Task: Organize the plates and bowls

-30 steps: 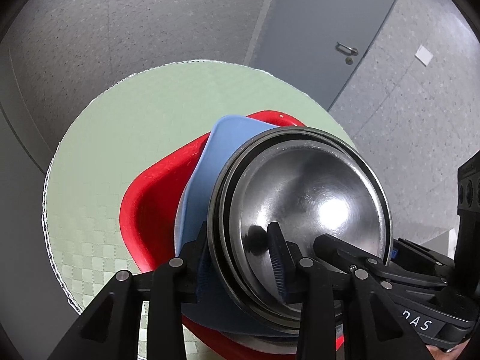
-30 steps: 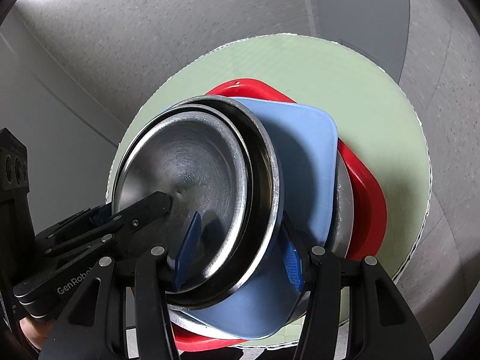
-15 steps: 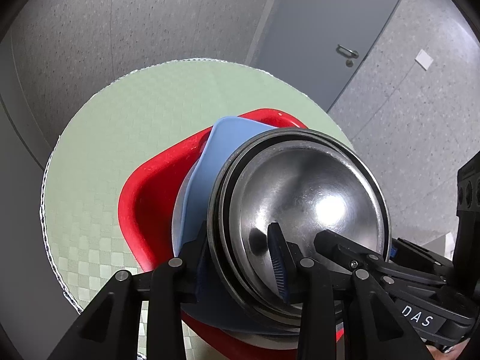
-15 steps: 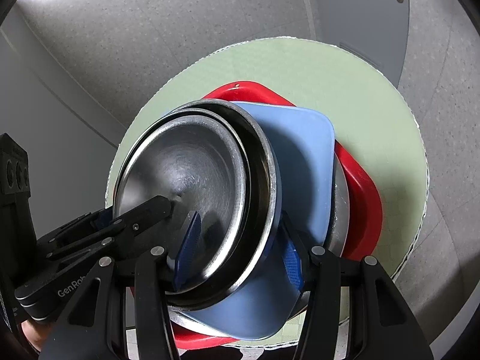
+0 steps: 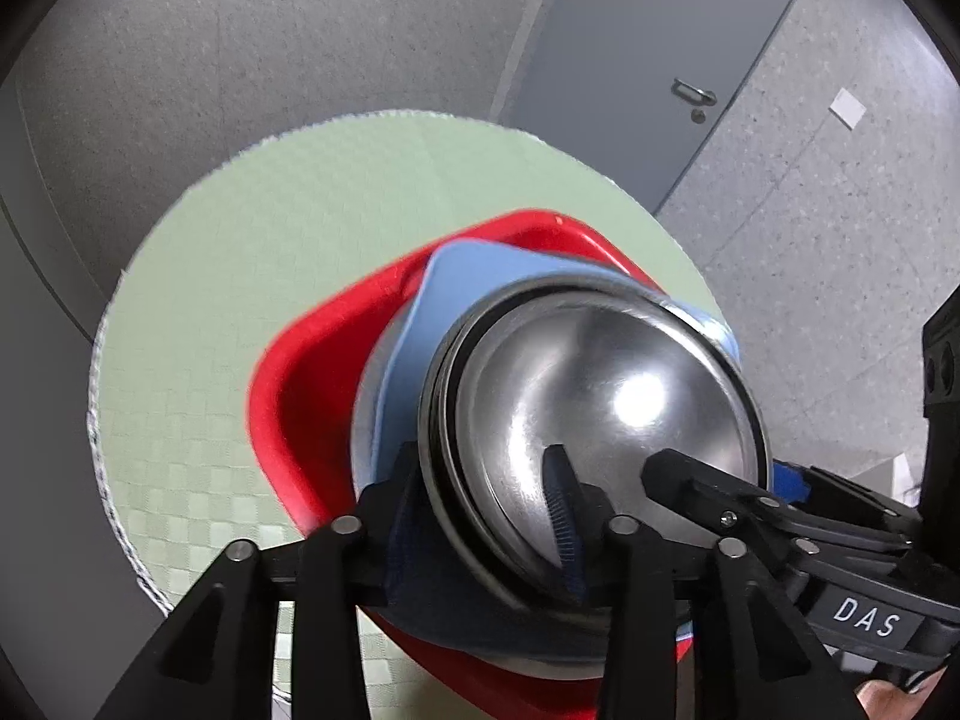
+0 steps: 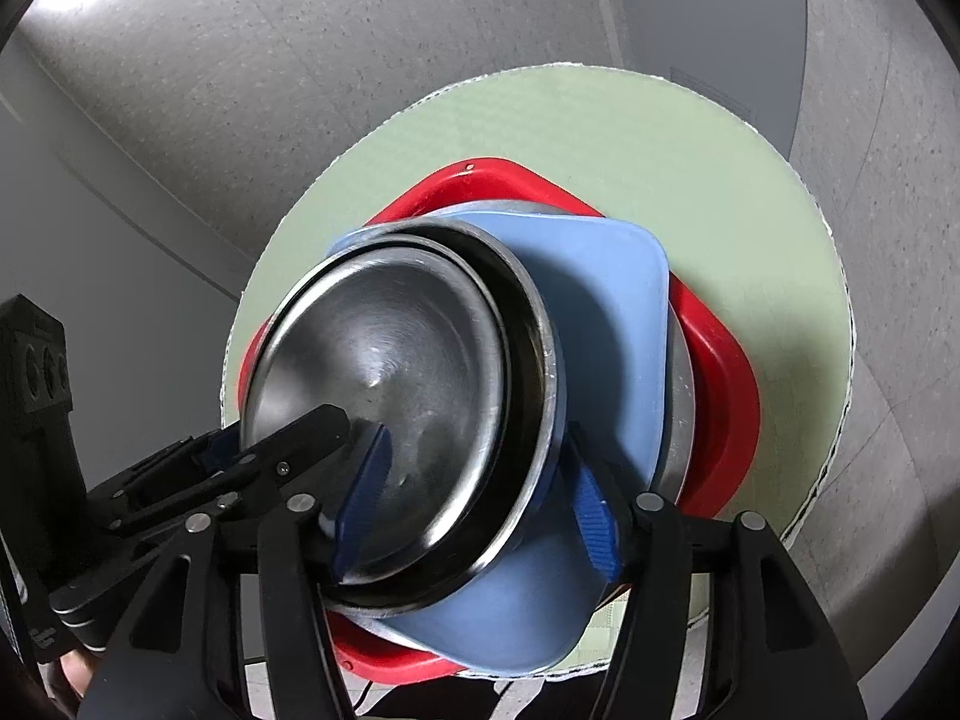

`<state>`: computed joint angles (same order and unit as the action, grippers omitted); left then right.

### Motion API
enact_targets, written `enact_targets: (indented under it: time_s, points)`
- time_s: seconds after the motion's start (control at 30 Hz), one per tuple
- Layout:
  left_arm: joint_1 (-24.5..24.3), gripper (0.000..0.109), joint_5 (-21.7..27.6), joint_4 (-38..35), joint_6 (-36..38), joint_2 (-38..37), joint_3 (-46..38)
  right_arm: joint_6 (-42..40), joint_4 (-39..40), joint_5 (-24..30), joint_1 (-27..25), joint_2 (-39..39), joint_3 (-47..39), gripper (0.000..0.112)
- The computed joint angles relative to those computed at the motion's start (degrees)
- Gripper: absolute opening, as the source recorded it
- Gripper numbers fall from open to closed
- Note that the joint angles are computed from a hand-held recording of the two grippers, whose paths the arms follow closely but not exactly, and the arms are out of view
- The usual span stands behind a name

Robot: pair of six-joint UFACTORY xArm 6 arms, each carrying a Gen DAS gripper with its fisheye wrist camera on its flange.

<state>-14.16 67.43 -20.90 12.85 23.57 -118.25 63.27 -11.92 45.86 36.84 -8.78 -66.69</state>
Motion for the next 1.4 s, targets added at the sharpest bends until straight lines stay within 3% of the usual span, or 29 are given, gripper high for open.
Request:
enact_targets:
  time_s: [0.17, 0.3, 0.37, 0.43, 0.53, 0.7, 0.83, 1.0, 1.13, 1.27, 1.4]
  points:
    - [0.35, 0.047, 0.04, -0.76, 1.26, -0.6, 0.07, 2.0, -2.79, 1.14, 0.22, -0.93, -0.19, 0.072]
    - [0.24, 0.05, -1.95, -1.07, 2.28, -2.99, 3.18, 3.51, -4.83, 1.17, 0.6, -2.11, 0.45, 0.072]
    - [-0.22, 0.059, -4.53, 0.3, 1.87, -4.74, 5.4, 4.93, -6.96, 1.22, 0.99, -2.93, 0.84, 0.073]
    - [-0.61, 0.077, -8.09, 2.09, 1.01, -6.9, 8.48, 5.8, -8.22, 0.75, 1.05, -3.73, 1.5, 0.074]
    - [-1.15, 0.091, -12.15, 4.5, -0.49, -9.96, 12.79, 7.25, -10.68, 0.96, 1.31, -5.06, 2.37, 0.077]
    - [-1.96, 0.1, -16.95, 6.92, -1.7, -14.97, 19.79, 8.26, -13.41, 1.55, 1.98, -6.89, 3.61, 0.083]
    - [-2.28, 0.102, -19.91, 5.56, 0.59, -19.67, 25.98, 10.79, -15.82, 2.68, 3.46, -8.12, 4.21, 0.087]
    - [-1.35, 0.102, -22.81, 1.54, 7.68, -26.2, 33.39, 17.53, -21.43, 8.3, 7.89, -8.74, 2.74, 0.091]
    - [1.06, 0.102, -23.8, -3.44, 14.56, -32.54, 39.88, 23.53, -27.23, 17.18, 14.32, -7.76, -0.74, 0.096]
    - [5.11, 0.102, -22.01, -8.2, 23.32, -39.68, 46.38, 31.41, -31.88, 26.23, 22.13, -5.58, -4.77, 0.097]
    - [10.36, 0.102, -17.05, -13.81, 31.93, -46.91, 51.27, 36.97, -34.25, 35.46, 29.48, -1.36, -10.63, 0.099]
